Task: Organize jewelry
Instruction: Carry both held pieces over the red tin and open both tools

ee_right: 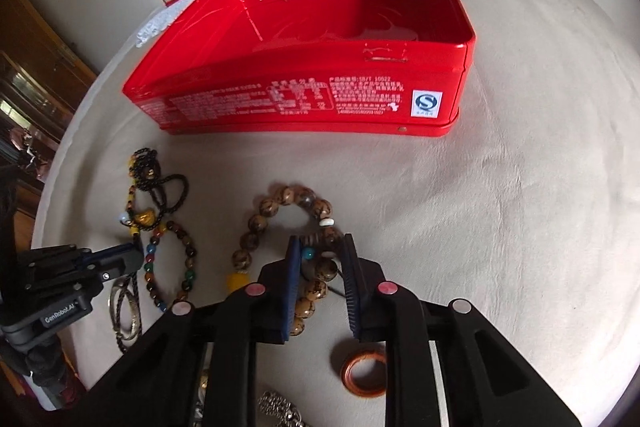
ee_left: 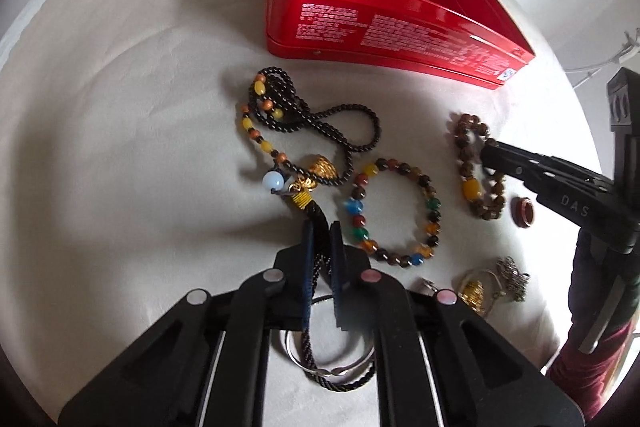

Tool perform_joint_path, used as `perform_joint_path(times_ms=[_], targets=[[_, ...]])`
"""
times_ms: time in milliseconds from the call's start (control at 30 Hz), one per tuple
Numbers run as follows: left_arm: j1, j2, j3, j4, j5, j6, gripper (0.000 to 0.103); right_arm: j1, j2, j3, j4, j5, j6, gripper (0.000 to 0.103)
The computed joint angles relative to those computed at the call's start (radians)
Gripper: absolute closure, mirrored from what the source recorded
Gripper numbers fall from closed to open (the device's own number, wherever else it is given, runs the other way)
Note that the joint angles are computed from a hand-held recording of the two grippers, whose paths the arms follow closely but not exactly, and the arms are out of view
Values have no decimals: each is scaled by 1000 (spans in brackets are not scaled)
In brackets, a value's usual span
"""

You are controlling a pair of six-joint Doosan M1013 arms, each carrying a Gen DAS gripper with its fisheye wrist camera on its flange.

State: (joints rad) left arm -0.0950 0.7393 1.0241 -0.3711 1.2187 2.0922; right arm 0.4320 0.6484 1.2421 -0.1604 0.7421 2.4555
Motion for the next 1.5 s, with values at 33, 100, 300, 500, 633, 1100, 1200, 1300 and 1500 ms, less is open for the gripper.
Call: perform_joint_path(times_ms=[33, 100, 300, 500, 633, 1100, 1200, 1300, 1500], targets=[[3, -5, 6, -13, 1, 8, 97, -2, -6, 9, 28, -19, -16, 83], [10, -24, 29, -35, -21, 30, 98, -4, -26, 43, 70, -61, -38, 83], [24, -73, 74, -116, -68, 84, 98, 1, -71, 92, 96, -142, -44, 83], [47, -128, 118, -219, -127, 168, 98, 14, -106, 100, 13, -165, 7, 83], [51, -146, 127, -268, -151, 207, 98, 19, -113, 83, -47, -151, 48, 83], [31, -90, -19, -384, -113, 232, 98, -10, -118, 29, -135, -199, 103, 83], [19, -53, -85, -395, -98, 212, 98, -23, -112, 15, -149, -213, 117, 83], [5, -18, -142, -389, -107, 179, 98, -37, -96, -14, -178, -211, 138, 83], [-34, 104, -336, -340, -93, 61, 98, -71, -27, -109, -152, -177, 102, 83]])
